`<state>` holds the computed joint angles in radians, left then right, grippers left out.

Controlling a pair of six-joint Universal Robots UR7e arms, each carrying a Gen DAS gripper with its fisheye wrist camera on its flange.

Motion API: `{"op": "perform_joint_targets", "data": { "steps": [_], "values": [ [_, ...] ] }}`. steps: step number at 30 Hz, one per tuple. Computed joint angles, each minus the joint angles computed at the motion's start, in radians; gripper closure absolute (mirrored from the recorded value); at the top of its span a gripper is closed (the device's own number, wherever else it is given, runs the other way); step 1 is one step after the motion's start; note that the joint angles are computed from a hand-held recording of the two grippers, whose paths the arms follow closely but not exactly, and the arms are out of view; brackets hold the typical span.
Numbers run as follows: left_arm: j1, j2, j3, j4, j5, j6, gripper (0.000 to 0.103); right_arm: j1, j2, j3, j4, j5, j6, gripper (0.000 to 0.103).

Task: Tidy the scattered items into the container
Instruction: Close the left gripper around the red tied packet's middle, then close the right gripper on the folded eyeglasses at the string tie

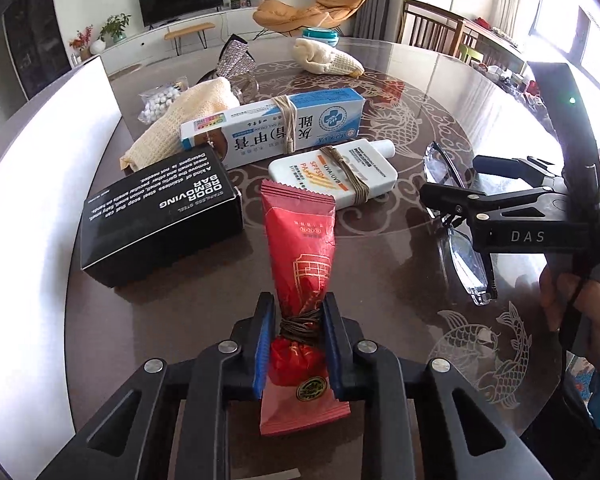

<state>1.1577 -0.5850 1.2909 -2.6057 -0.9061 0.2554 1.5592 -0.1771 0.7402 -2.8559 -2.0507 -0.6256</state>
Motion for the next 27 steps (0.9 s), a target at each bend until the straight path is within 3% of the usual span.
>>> {"op": "perform_joint_targets", "data": {
  "steps": [13, 23, 26, 27],
  "values": [
    [0.027, -0.072, 0.093, -0.079, 0.031, -0.135, 0.080, 0.001, -0.002, 0.003, -0.002, -0.002, 0.000, 0.000],
    [0.021, -0.030, 0.056, -0.120, 0.081, -0.114, 0.077, -0.005, -0.018, 0.028, -0.005, 0.027, 0.016, 0.000],
    [0.019, -0.025, 0.058, -0.136, 0.095, -0.103, 0.062, -0.012, -0.036, 0.050, -0.007, 0.053, 0.029, 0.000],
    [0.018, -0.023, 0.059, -0.142, 0.108, -0.103, 0.049, -0.013, -0.041, 0.057, -0.008, 0.060, 0.033, 0.000]
  ]
}}
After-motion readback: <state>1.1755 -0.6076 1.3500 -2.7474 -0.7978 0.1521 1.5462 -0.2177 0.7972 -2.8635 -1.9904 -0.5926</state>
